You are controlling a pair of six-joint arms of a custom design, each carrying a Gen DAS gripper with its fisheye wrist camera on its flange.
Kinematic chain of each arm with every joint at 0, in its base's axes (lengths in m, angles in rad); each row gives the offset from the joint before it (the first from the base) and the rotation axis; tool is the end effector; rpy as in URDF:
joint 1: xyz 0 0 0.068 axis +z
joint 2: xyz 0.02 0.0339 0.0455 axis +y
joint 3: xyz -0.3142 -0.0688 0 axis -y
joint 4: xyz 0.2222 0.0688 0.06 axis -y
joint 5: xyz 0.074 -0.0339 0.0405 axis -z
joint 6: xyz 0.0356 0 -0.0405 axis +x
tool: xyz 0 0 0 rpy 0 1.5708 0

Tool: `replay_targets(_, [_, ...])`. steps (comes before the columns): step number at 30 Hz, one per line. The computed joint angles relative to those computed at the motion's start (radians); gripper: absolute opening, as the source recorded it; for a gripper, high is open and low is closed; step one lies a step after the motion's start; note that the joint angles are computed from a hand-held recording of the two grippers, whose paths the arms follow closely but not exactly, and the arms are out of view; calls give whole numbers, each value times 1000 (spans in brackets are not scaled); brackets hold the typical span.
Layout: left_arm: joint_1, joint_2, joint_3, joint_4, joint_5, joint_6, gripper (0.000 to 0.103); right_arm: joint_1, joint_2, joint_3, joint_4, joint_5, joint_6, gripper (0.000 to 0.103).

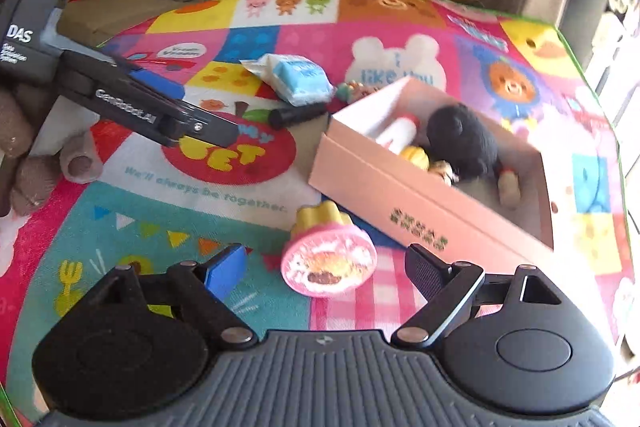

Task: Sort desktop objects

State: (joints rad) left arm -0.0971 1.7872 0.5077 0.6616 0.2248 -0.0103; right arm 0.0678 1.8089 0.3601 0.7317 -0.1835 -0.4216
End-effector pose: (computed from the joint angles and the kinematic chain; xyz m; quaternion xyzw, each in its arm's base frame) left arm 0.2952 -0.0367 0.1618 0.0897 0.8800 -0.1240 0.4497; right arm 0.2618 0.0243 0.1340 -0.2564 0.8703 0.0095 0.4205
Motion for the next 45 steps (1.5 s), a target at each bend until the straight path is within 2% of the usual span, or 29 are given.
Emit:
replay_targets(1, [-8,1,2,-7,-1,4,103,-18,33,0,24,-13,13,87])
replay_targets(3, [-22,-1,0,-13,-11,10,103,-48,84,29,15,-49,40,80])
replay_targets(5, [-28,-5,0,-23,-27,15,103,-88,116,70,-24,-135,70,59])
replay_targets(6, [-30,-6,1,-30,-38,18,103,-100,115,82,-46,-166,84,53])
replay_targets(10, [-28,-3,8,-52,-63,26,103,-104,81,44,18,-172,118,53])
replay_targets(14, [-41,18,26,-60,-79,24,103,-69,38,7,31,-111,74,51])
replay_targets(18, [-59,36,34,-51,-91,24,103,-44,53,-50,120,-72,30,51])
replay_targets(21, [-72,52,43,-28,-121,30,103,-70,58,-79,141,-107,31,53])
replay_targets(23, [-78,71,66,-5,-160,31,103,-102,60,-101,168,-143,63,72])
replay_targets(26, [-79,110,140,-3,-190,37,102,-150,89,-138,249,-185,149,76])
replay_targets(28, [-86,140,204,-32,-209,60,78,-182,120,-155,294,-217,210,76])
replay_targets(29, [-91,158,245,-69,-218,70,54,-195,135,-167,324,-226,239,76])
replay_targets(31, [-100,196,300,-97,-228,71,57,-218,163,-199,406,-234,289,76])
replay_targets(34, [-116,248,356,-113,-269,82,57,-219,218,-241,553,-196,350,84])
replay_targets(38, [-112,276,389,-143,-280,61,46,-208,213,-220,510,-166,363,84])
replay_targets(39, [-112,272,384,-143,-283,63,31,-207,211,-218,503,-164,362,84])
replay_targets(40, [-114,265,376,-142,-292,67,25,-206,212,-218,504,-161,362,85])
replay_targets(42, [-111,243,348,-139,-278,70,25,-205,216,-223,520,-157,368,87])
replay_targets(45, [-111,178,257,-118,-231,77,25,-210,238,-245,586,-154,390,97])
